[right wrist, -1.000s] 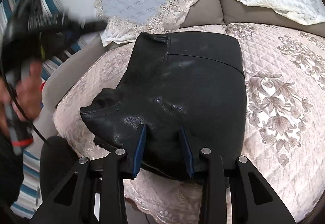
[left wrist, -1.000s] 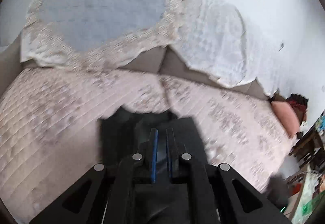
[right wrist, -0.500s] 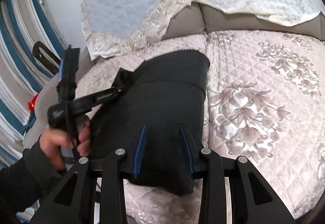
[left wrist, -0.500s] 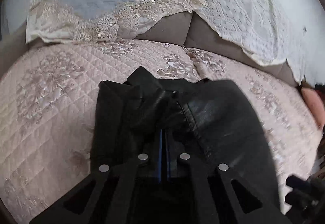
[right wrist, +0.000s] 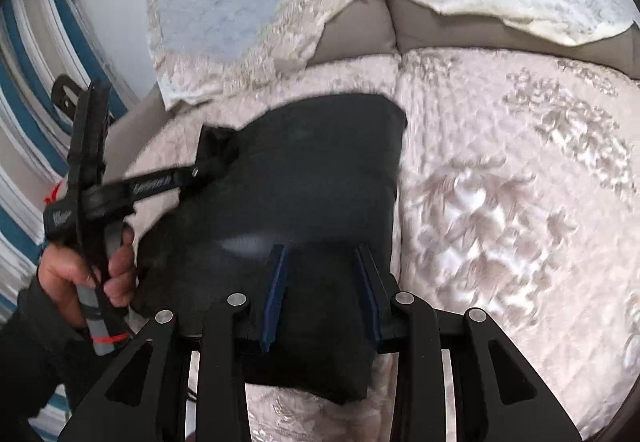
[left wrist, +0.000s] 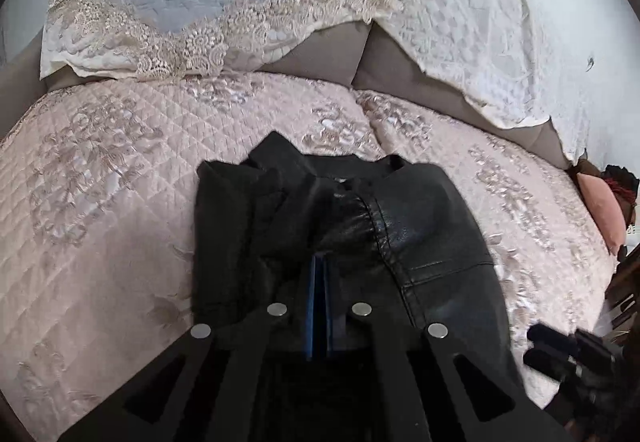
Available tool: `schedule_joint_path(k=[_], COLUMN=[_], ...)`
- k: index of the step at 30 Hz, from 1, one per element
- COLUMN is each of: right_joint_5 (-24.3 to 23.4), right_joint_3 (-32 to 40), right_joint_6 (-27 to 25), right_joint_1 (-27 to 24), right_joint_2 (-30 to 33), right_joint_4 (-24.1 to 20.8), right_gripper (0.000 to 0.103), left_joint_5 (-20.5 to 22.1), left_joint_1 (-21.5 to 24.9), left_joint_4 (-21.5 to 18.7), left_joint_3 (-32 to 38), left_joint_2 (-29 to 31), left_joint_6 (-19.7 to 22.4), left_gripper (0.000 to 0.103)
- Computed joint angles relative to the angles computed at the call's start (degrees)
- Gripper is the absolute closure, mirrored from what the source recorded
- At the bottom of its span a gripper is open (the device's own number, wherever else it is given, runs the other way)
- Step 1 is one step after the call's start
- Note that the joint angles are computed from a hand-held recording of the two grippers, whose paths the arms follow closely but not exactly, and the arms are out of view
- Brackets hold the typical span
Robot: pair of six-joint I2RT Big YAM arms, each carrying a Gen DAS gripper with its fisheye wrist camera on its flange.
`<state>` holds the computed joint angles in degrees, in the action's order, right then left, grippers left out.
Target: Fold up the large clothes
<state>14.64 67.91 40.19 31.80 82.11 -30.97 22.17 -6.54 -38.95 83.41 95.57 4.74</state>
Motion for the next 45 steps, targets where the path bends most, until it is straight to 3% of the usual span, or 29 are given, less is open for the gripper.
schedule_joint_path(k=[2, 4, 8, 14, 19, 24, 30, 33, 35, 37, 40, 45], right_joint_5=[-0.24, -1.07, -4.03, -7.51, -5.84, -4.56, -3.82, -4.03, -4.24, -3.54, -3.61, -1.90], right_joint_3=[1.94, 3.88, 8.79, 16.97, 15.14, 9.63, 6.32, 5.66, 5.39, 5.72, 6.14, 6.42], right_joint_6=[-1.91, -3.03, -5.25, -6.79, -6.95, -6.07, -4.95, -4.08, -3.78, -4.83, -4.72, -4.73], right_joint_1=[-1.01, -2.14, -4.21, -6.05, -5.35, -2.14, 2.48, 3.17, 3.10, 3.20, 2.93, 2.80], right_joint_2=[1.22, 2.95, 7.42, 15.55, 12.39, 5.92, 3.53, 4.90, 5.61, 6.34, 6.80, 4.41], right_joint_4=[-0.58, -0.75, -1.69, -9.33, -9.28, -5.69, -5.37, -5.78, -4.96, -5.10, -5.44, -6.59], right_gripper=[0.068, 0.068, 0.068, 0.068, 0.068, 0.068, 0.068, 0.068, 0.068, 0.068, 0.068, 0.068], left_joint_5=[0.34, -0.36, -1.33, -1.57, 2.24, 3.45, 7.28, 5.72, 3.11, 2.66, 2.18, 1.39], left_joint_1=[0.14, -0.08, -0.05, 0.47, 1.79, 3.03, 4.12, 4.26, 4.23, 4.42, 4.24, 4.25], left_joint_4=[0.15, 0.47, -1.22, -0.35, -3.13, -2.60, -3.15, -4.00, -4.12, -1.42, -1.52, -4.60], left_joint_3=[0.02, 0.44, 1.98, 1.69, 3.22, 2.28, -7.71, -12.42, -14.01, -16.03, -15.63, -13.00], left_joint_2=[-0.66, -0.50, 1.86, 3.33, 2.74, -1.23, -10.73, -12.68, -12.11, -12.38, -11.97, -12.38], left_joint_6=[0.70, 1.29, 1.45, -0.23, -0.20, 1.40, 8.23, 10.59, 9.74, 8.67, 6.55, 7.41], left_gripper=[0.088, 0.086, 0.086, 0.096, 0.096, 0.093, 0.084, 0.084, 0.080, 0.080, 0.080, 0.080])
